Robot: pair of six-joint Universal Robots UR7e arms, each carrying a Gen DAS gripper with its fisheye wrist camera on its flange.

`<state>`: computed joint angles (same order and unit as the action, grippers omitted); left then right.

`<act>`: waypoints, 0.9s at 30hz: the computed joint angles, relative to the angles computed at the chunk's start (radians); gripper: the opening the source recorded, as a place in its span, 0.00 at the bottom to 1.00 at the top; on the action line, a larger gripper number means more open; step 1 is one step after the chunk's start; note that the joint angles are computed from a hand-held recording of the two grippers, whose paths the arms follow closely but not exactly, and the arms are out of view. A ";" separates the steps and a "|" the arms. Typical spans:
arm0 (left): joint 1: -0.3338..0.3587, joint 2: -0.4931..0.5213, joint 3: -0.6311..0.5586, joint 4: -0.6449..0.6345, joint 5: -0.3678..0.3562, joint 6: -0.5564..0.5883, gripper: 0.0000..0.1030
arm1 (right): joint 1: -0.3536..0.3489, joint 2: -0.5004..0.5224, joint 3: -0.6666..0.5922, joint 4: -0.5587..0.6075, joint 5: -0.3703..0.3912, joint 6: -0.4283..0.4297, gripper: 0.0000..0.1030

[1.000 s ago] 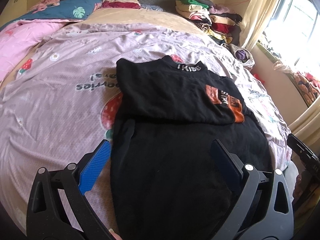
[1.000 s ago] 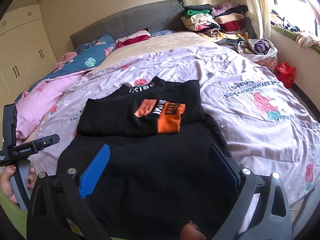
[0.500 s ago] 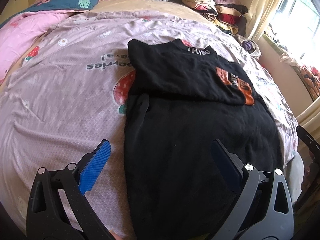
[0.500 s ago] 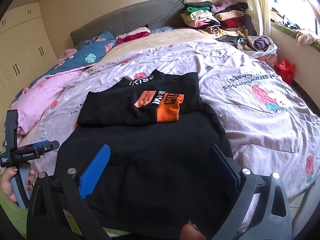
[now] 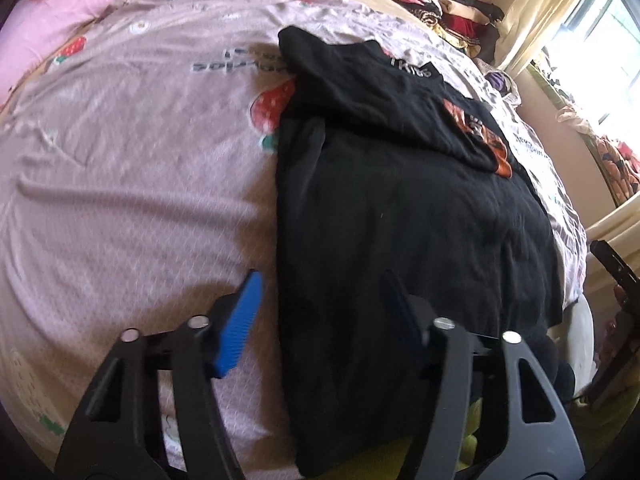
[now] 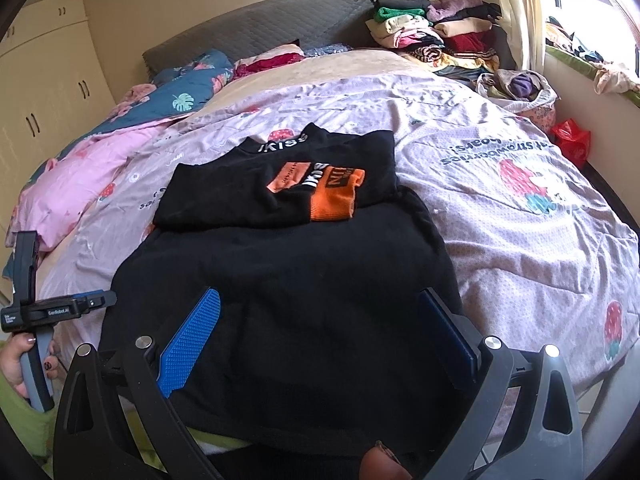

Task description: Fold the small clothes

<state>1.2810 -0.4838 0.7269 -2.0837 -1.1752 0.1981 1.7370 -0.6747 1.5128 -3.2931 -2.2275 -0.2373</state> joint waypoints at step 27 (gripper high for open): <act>0.037 -0.098 0.158 0.102 -0.128 -0.011 0.34 | -0.119 -0.148 0.223 0.123 0.017 0.120 0.94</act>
<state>1.3183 -0.5814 0.8851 -1.9813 -1.3036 0.1867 1.6178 -0.8232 1.7363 -3.1702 -2.2105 -0.1171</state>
